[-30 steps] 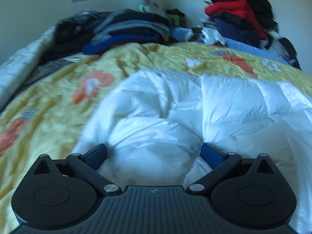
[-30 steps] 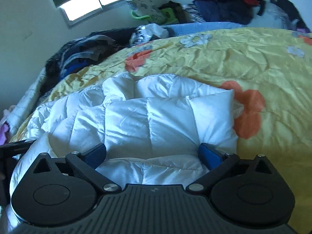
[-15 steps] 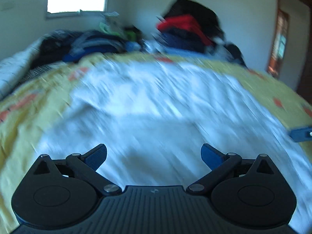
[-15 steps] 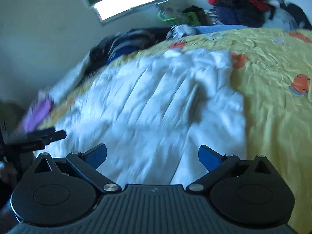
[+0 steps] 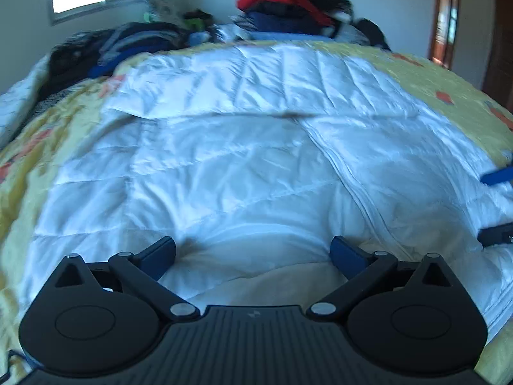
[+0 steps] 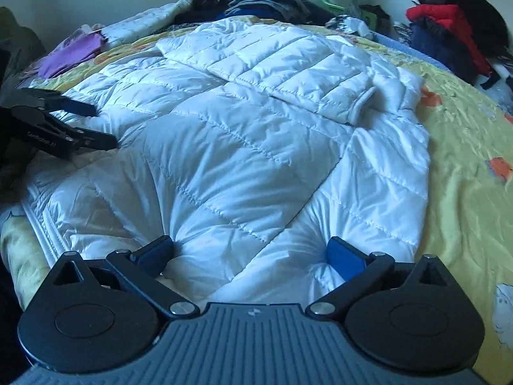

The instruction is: Fold small clothes

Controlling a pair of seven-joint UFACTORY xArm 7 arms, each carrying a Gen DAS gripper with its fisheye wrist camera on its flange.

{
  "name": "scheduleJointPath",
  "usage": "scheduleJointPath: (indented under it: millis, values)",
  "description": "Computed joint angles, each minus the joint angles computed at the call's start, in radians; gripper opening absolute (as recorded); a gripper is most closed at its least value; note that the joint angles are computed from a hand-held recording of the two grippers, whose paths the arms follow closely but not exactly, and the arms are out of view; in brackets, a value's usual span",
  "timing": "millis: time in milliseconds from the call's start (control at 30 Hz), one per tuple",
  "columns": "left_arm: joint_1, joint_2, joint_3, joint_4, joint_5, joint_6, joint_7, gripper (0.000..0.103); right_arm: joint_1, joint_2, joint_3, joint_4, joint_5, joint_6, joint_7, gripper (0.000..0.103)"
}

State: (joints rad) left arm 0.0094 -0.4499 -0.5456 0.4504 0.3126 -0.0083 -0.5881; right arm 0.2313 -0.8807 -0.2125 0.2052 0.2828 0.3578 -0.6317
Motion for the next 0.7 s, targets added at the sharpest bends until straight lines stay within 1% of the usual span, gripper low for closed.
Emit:
scheduleJointPath:
  millis: [33, 67, 100, 167, 200, 233, 267, 333, 367, 433, 500, 567, 633, 700]
  values:
    - [-0.014, -0.038, 0.017, -0.030, -0.009, -0.026, -0.008, 0.103, -0.015, -0.021, 0.012, -0.004, 0.004, 0.016, 0.023, 0.102]
    - [-0.024, -0.076, 0.029, -0.060, -0.021, -0.043, -0.013, 0.103, -0.023, -0.061, 0.003, -0.013, 0.014, 0.038, 0.036, 0.102]
    - [-0.040, -0.107, 0.045, -0.079, -0.038, -0.026, -0.014, 0.103, -0.034, -0.110, -0.020, -0.028, 0.030, 0.058, 0.044, 0.102]
    - [-0.080, -0.139, 0.084, -0.092, -0.066, 0.062, -0.012, 0.103, -0.084, -0.185, -0.049, -0.050, 0.052, 0.103, 0.075, 0.102]
    - [-0.077, -0.152, 0.082, -0.097, -0.070, 0.099, -0.026, 0.103, -0.118, -0.205, -0.055, -0.055, 0.056, 0.116, 0.094, 0.102]
    - [-0.070, -0.167, 0.078, -0.110, -0.070, 0.110, -0.045, 0.103, -0.154, -0.225, -0.057, -0.063, 0.059, 0.120, 0.115, 0.102]
    - [-0.068, -0.173, 0.081, -0.122, -0.068, 0.100, -0.058, 0.103, -0.183, -0.244, -0.062, -0.071, 0.064, 0.119, 0.133, 0.103]
    - [-0.064, -0.182, 0.079, -0.130, -0.064, 0.098, -0.077, 0.103, -0.209, -0.253, -0.084, -0.068, 0.081, 0.129, 0.165, 0.103]
    - [-0.054, -0.179, 0.067, -0.124, -0.057, 0.102, -0.087, 0.103, -0.205, -0.242, -0.094, -0.058, 0.092, 0.136, 0.179, 0.103]
    - [-0.030, -0.170, 0.038, -0.110, -0.039, 0.114, -0.109, 0.103, -0.174, -0.218, -0.097, -0.049, 0.115, 0.120, 0.192, 0.103]
    - [-0.020, -0.165, 0.025, -0.102, -0.021, 0.123, -0.125, 0.103, -0.119, -0.204, -0.086, -0.050, 0.132, 0.082, 0.186, 0.102]
    - [-0.025, -0.161, 0.032, -0.100, -0.009, 0.127, -0.134, 0.103, -0.055, -0.183, -0.073, -0.053, 0.135, 0.044, 0.167, 0.102]
    - [-0.032, -0.160, 0.041, -0.102, -0.001, 0.125, -0.140, 0.103, -0.024, -0.159, -0.035, -0.054, 0.114, 0.035, 0.164, 0.102]
    - [-0.031, -0.159, 0.042, -0.103, 0.007, 0.125, -0.148, 0.103, -0.023, -0.124, 0.021, -0.061, 0.074, 0.024, 0.171, 0.103]
